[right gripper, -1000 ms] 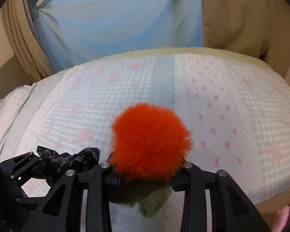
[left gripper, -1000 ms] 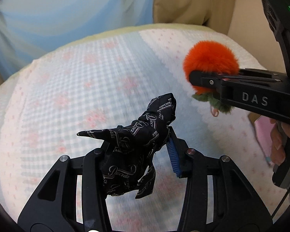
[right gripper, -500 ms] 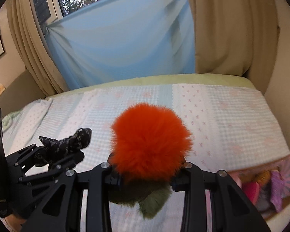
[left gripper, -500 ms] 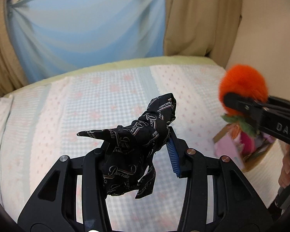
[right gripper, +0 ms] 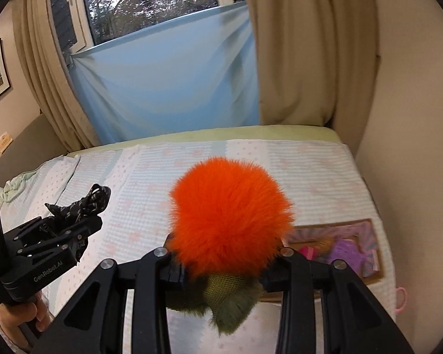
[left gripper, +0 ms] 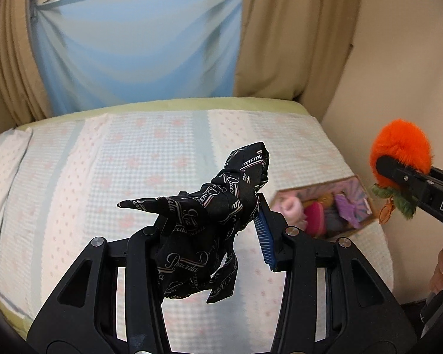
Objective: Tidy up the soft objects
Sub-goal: 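Lift the scrunchie and pompom and carry both toward the box, then lower the scrunchie and pompom into the box and open both tools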
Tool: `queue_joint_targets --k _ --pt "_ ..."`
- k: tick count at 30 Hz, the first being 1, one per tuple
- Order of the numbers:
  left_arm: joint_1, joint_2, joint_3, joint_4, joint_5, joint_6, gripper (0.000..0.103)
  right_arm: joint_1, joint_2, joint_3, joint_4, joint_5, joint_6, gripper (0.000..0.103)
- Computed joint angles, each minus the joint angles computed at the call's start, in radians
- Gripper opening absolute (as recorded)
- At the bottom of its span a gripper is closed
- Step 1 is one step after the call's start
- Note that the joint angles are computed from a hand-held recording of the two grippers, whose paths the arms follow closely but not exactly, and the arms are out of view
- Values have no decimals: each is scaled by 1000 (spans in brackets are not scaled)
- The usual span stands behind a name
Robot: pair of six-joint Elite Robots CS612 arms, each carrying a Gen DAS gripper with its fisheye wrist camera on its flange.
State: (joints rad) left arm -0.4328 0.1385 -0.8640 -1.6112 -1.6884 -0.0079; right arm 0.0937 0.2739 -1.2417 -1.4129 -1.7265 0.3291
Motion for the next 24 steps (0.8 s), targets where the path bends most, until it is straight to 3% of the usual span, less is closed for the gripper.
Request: queue_joint_targets --k 6,15,24 --pt "-48 2 -12 -2 -13 -12 40 -34 34 -114 78 -18 13 32" --pt "-114 -18 76 -36 -37 -41 40 -110 74 -211 175 -32 15 32" --pt "-174 -112 359 -95 -38 -39 40 -195 103 -215 254 12 7 32"
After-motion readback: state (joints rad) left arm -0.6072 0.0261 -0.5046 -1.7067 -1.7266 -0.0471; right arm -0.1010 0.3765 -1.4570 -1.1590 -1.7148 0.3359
